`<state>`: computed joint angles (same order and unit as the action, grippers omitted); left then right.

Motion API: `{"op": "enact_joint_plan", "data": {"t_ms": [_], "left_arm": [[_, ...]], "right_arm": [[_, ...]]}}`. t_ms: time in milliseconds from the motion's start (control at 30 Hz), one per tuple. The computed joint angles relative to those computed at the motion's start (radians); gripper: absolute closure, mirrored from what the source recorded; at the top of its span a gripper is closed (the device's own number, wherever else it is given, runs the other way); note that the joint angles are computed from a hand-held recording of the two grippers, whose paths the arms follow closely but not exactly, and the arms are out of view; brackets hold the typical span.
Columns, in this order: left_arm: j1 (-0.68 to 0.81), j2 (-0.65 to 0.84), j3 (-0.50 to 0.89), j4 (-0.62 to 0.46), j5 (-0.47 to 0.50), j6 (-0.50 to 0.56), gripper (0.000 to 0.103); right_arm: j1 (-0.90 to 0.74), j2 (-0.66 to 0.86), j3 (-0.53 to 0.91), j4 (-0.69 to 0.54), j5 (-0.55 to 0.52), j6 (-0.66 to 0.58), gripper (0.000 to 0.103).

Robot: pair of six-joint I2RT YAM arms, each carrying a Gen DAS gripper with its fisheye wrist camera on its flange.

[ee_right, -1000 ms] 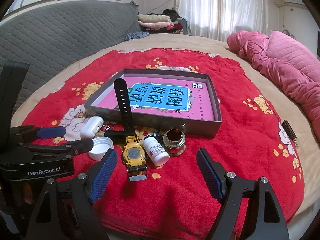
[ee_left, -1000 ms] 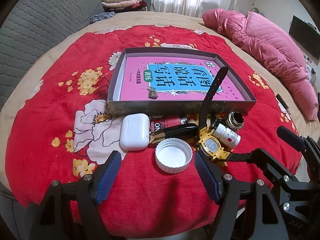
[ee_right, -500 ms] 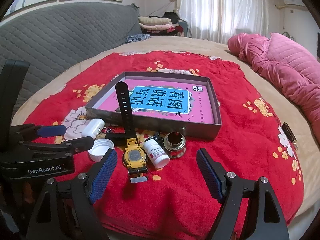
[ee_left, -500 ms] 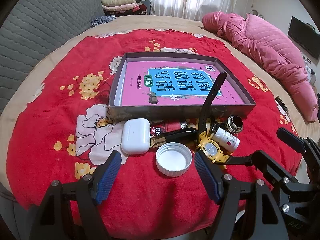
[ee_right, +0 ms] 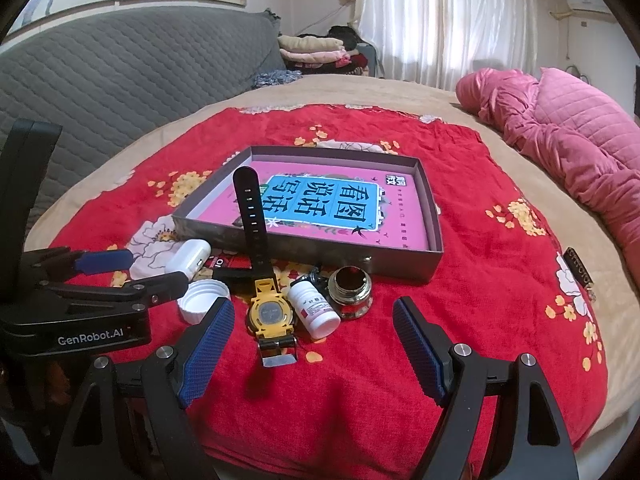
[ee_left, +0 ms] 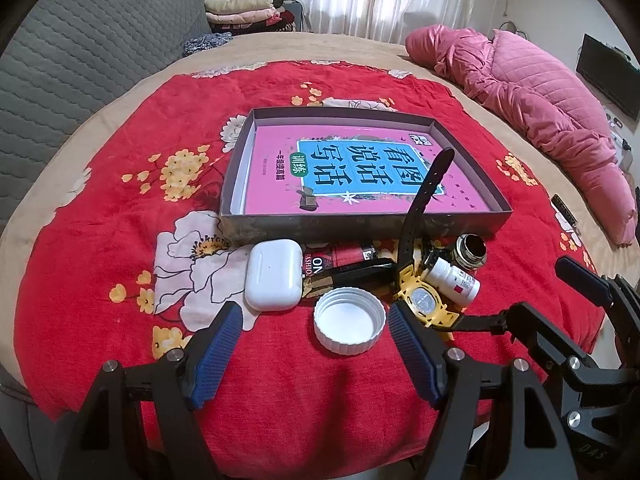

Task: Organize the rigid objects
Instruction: 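Move both tools toward the white bottle cap and yellow watch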

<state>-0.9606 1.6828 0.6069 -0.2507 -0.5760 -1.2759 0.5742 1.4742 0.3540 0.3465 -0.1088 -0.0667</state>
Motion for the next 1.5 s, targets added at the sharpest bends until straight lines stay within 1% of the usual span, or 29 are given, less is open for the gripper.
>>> {"op": "enact_joint_plan", "data": {"t_ms": [200, 700, 967, 1333, 1400, 1500], "left_arm": [[-0.001, -0.001, -0.001, -0.007, 0.006, -0.009, 0.028], [-0.005, 0.017, -0.017, 0.021, 0.034, -0.014, 0.028], [0.007, 0.057, -0.022, 0.085, 0.094, 0.016, 0.028], [0.017, 0.104, -0.022, 0.126, 0.145, 0.03, 0.028], [0.022, 0.105, -0.03, 0.146, 0.156, 0.034, 0.028], [0.035, 0.106, -0.057, 0.205, 0.183, 0.042, 0.028]], "right_arm": [[0.011, -0.008, -0.005, 0.001, -0.003, -0.005, 0.021], [0.004, 0.02, -0.001, -0.006, -0.033, -0.017, 0.021], [0.004, 0.07, 0.026, -0.034, -0.042, -0.025, 0.021], [-0.043, 0.18, 0.08, -0.066, -0.102, -0.02, 0.021], [-0.045, 0.194, 0.087, -0.068, -0.107, -0.021, 0.021], [-0.036, 0.209, 0.093, -0.064, -0.111, -0.03, 0.021]]}}
